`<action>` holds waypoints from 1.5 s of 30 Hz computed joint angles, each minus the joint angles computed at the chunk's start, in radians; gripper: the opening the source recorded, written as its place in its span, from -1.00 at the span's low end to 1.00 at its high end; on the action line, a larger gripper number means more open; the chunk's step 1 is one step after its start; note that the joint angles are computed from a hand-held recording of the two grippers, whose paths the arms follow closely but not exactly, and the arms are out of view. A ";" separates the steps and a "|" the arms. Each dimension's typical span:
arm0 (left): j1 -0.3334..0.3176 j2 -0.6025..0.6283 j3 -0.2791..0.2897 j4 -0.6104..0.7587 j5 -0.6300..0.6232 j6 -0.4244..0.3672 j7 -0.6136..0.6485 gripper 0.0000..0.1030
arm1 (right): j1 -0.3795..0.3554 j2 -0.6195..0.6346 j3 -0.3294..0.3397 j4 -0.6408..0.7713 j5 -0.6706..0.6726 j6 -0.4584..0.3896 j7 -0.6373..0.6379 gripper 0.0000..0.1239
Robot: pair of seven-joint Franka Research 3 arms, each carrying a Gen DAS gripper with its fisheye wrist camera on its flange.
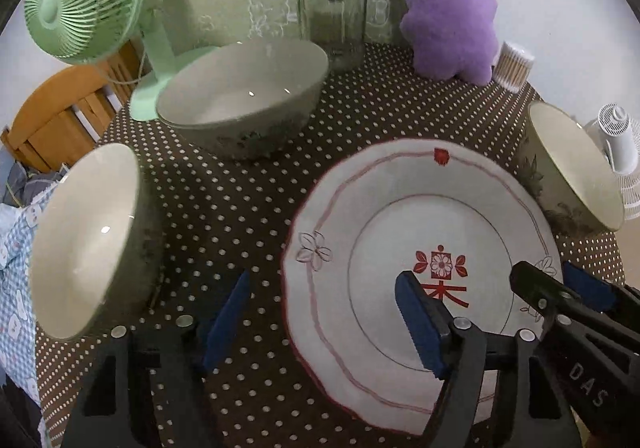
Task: Organize plates and bowls
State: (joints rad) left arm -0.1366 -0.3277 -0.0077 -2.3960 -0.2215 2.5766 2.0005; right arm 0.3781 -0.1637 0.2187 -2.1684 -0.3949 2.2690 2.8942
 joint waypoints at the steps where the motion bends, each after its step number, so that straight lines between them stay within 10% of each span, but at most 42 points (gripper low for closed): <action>1: 0.000 0.004 -0.004 -0.002 0.004 0.002 -0.002 0.38 | 0.001 0.009 -0.001 0.003 0.007 0.001 -0.004 -0.28; 29: 0.056 -0.081 0.033 -0.043 0.053 -0.118 -0.033 0.11 | 0.062 0.072 -0.005 0.060 0.076 0.019 -0.062 -0.33; 45: 0.054 0.004 0.024 0.001 0.024 -0.026 -0.014 0.15 | 0.069 0.136 -0.045 0.106 0.040 0.035 -0.112 -0.32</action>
State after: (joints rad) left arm -0.0830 -0.3237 0.0166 -2.3946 -0.1980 2.5502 1.9863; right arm 0.4470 -0.0275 0.1738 -2.0629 -0.3551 2.3040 2.7824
